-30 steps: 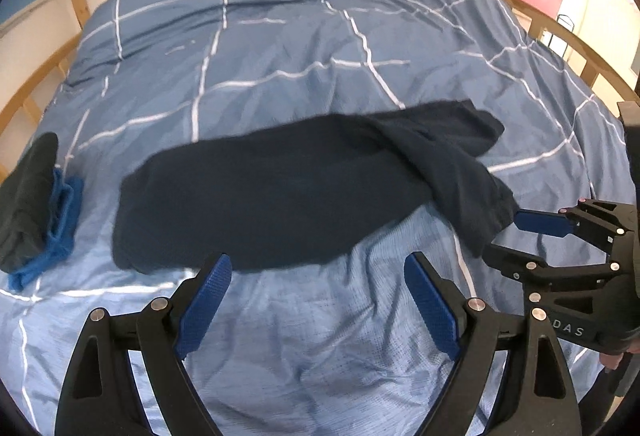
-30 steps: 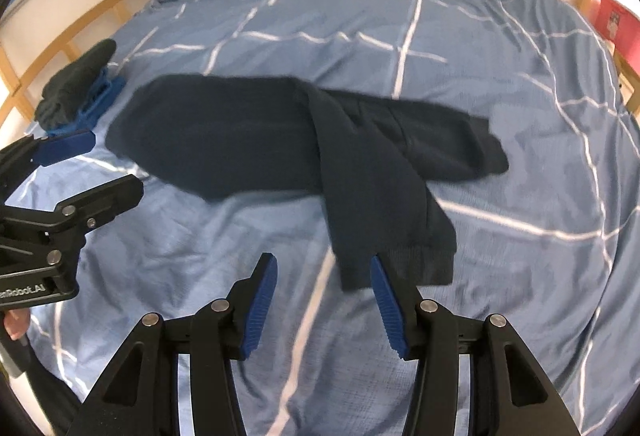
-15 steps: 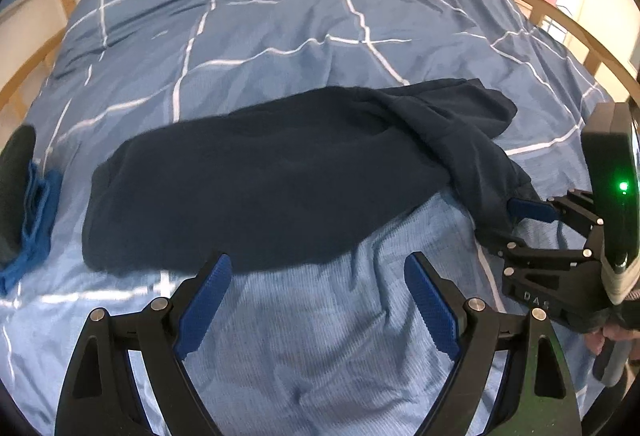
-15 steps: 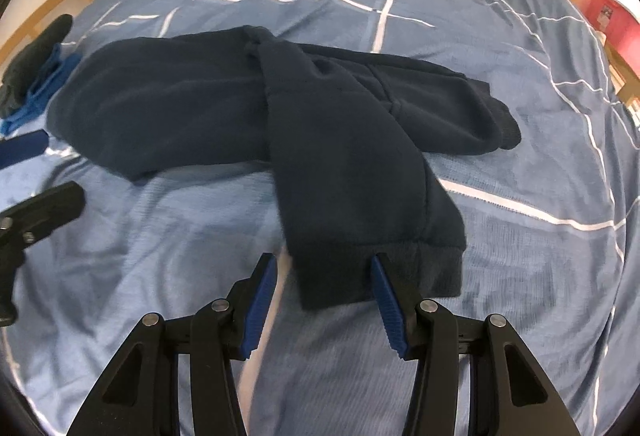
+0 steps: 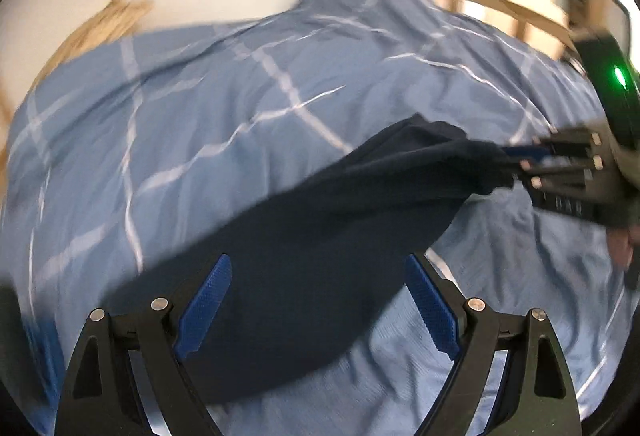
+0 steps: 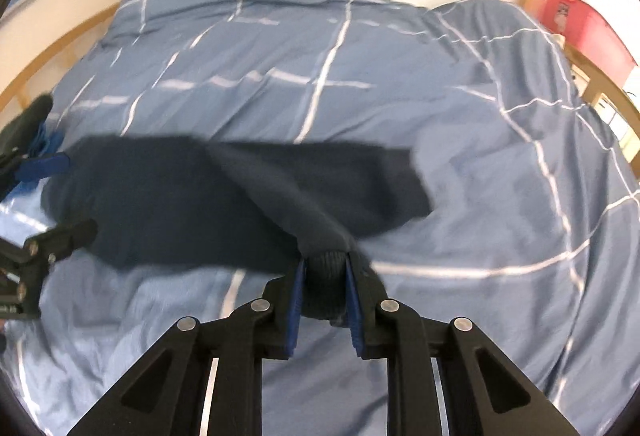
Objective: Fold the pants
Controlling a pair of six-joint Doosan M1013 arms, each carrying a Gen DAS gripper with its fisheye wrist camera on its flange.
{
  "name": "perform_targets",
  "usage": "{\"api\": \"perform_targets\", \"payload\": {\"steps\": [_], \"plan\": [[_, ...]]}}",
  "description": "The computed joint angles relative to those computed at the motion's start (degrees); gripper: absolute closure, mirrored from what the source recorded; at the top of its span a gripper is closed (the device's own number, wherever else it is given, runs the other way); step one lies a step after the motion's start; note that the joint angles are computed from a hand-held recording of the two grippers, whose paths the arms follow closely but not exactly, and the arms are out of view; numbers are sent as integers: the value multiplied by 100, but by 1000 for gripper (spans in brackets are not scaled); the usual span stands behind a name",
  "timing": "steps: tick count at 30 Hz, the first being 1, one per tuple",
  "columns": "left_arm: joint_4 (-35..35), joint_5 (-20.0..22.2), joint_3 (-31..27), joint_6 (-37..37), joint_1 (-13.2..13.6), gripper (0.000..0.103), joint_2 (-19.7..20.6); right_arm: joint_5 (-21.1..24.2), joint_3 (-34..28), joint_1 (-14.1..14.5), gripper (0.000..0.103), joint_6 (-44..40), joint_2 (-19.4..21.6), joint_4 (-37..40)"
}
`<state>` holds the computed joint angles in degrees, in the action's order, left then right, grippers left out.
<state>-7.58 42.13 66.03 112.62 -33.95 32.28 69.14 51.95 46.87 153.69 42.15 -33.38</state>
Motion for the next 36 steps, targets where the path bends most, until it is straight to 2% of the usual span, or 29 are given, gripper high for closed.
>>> {"api": "perform_targets", "payload": {"steps": [2, 5, 8, 12, 16, 18, 19, 20, 21, 22, 26, 30, 36], "plan": [[-83, -51, -251, 680, -7, 15, 160, -38, 18, -86, 82, 34, -37, 69], [-137, 76, -637, 1120, -4, 15, 413, -11, 9, -156, 82, -13, -28, 50], [-332, 643, -1267, 1471, 26, 17, 811, -69, 36, -217, 82, -14, -26, 39], [-318, 969, -1746, 1787, -5, 22, 1132, -52, 74, -260, 83, -100, -36, 57], [-415, 1633, -2284, 2120, -48, 32, 1473, -33, 42, -290, 83, -234, -15, 35], [-362, 1834, -2466, 2178, -81, 38, 1602, -69, 52, -308, 83, -232, -24, 19], [-334, 1882, -2528, 2167, -91, 51, 1649, -91, 60, -319, 83, -237, -32, 14], [-267, 1927, -2598, 2051, -103, 78, 1703, -107, 63, -334, 83, -245, -38, 4], [-237, 1984, -2665, 1954, -105, 92, 1746, -120, 63, -349, 83, -249, -43, 12], [-214, 2123, -2793, 1739, -96, 96, 1821, -142, 57, -372, 83, -253, -45, 46], [-336, 2190, -3022, 1158, -29, 96, 1951, -92, -141, -528, 87, -428, 38, 364], [-56, 2228, -3258, 809, -49, 96, 2096, -73, -480, -775, 88, -548, 219, 881], [271, 2257, -3464, 561, -93, 96, 2271, 489, -1202, -985, 89, -785, 673, 1102]]}}
